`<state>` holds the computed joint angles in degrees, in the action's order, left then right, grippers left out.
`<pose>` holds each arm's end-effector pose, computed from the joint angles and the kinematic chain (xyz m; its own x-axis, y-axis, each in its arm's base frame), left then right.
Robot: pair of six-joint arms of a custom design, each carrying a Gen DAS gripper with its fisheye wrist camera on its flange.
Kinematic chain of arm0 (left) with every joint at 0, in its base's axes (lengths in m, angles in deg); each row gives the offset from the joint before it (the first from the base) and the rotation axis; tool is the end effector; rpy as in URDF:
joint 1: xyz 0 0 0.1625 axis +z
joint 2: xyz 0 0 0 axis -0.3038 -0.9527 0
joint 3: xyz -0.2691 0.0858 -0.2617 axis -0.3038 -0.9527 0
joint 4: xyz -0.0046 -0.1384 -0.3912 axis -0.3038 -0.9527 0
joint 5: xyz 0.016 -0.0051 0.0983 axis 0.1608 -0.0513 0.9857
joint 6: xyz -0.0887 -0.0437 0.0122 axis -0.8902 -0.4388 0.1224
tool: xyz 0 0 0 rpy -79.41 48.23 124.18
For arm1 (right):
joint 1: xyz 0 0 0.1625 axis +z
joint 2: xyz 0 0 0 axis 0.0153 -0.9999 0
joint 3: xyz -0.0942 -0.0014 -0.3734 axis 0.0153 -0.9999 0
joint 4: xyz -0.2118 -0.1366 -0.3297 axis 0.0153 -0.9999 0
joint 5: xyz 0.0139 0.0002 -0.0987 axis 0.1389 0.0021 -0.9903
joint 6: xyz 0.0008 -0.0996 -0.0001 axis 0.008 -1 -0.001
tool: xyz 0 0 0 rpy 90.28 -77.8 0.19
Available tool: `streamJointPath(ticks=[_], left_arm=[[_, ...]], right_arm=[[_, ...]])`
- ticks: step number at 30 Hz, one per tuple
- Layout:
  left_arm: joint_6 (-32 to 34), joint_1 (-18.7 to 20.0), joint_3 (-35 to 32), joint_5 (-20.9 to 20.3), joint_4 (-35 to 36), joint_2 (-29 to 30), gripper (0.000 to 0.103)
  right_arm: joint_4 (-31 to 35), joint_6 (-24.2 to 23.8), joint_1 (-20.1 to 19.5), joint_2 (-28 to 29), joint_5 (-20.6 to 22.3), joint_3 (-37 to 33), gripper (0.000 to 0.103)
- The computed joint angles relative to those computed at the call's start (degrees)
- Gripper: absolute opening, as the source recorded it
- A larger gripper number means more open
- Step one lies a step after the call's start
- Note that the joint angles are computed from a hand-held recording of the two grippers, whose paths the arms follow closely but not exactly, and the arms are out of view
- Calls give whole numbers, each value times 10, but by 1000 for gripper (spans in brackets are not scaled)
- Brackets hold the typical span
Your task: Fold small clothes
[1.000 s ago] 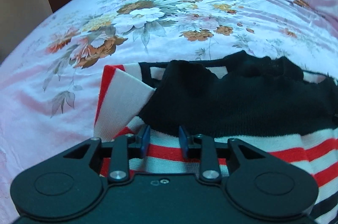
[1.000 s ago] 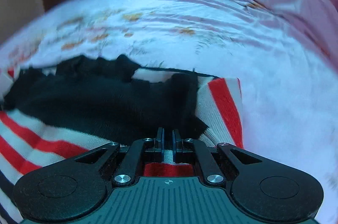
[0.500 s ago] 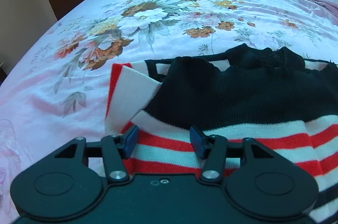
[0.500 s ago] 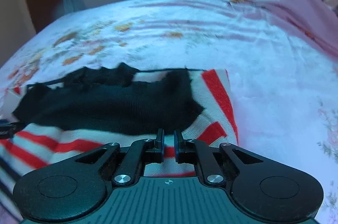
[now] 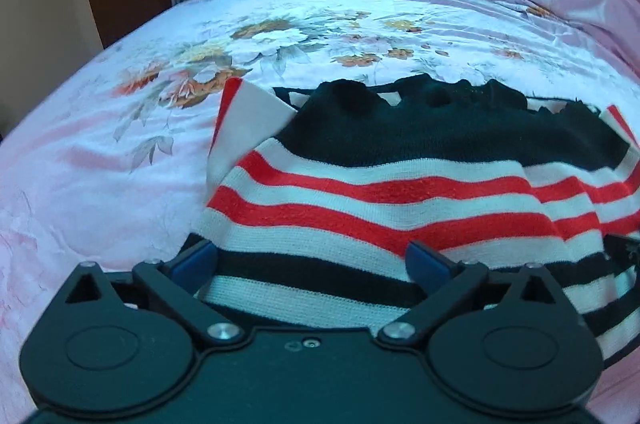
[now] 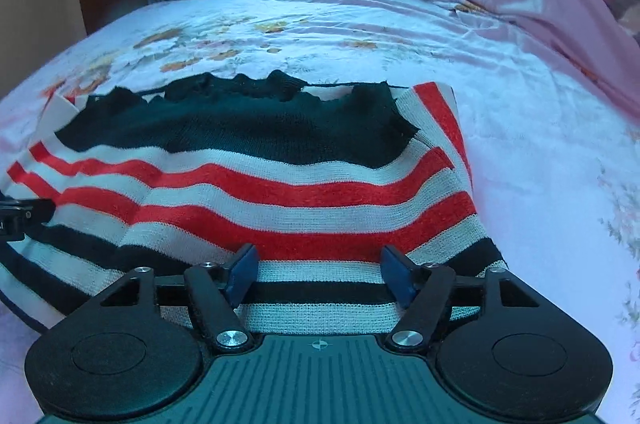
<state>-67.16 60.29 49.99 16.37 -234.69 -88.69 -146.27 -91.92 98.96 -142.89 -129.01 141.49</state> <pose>-0.2870 -0.5621 0.0839 -0.6195 0.0977 -0.7789 0.6036 0.6936 -0.3931 0.1549 -0.4765 0.2183 -0.7472 0.0705 0.6608 -0.4229 0.7166 -0.5546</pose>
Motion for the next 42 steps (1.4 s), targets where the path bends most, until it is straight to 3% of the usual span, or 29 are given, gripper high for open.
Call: streamJointPath(ticks=[4, 6, 11, 18, 22, 26, 29, 31, 37, 40, 42], left_arm=[[-22, 4, 1, -19, 22, -13, 101], [-12, 5, 3, -24, 18, -16, 101], [1, 4, 10, -32, 28, -23, 101], [-53, -1, 6, -32, 101, -35, 101], [-65, -2, 5, -32, 119, -39, 101], [-74, -2, -1, -53, 127, -50, 99], [-46, 2, -15, -73, 88, -44, 97], [-25, 8, -42, -79, 82, -27, 97], [22, 39, -151, -80, 86, 46, 89], [20, 62, -208, -97, 109, 79, 78], [36, 71, -233, -76, 97, 102, 82]], right_arm=[[-16, 16, -4, -4, 12, 11, 81], [2, 23, -8, -13, 38, 15, 103], [48, 52, 14, 1, -14, -9, 103], [149, 118, 27, -11, -46, -31, 103], [211, 118, 26, -28, -40, -40, 103], [200, 134, 32, -48, -31, -28, 103], [108, 78, 42, -38, -35, -28, 103], [81, 54, 40, -21, -37, -49, 103], [136, 36, 8, 26, -10, -140, 103], [134, 3, 0, 59, -12, -182, 103], [140, -20, -12, 83, -25, -211, 103]])
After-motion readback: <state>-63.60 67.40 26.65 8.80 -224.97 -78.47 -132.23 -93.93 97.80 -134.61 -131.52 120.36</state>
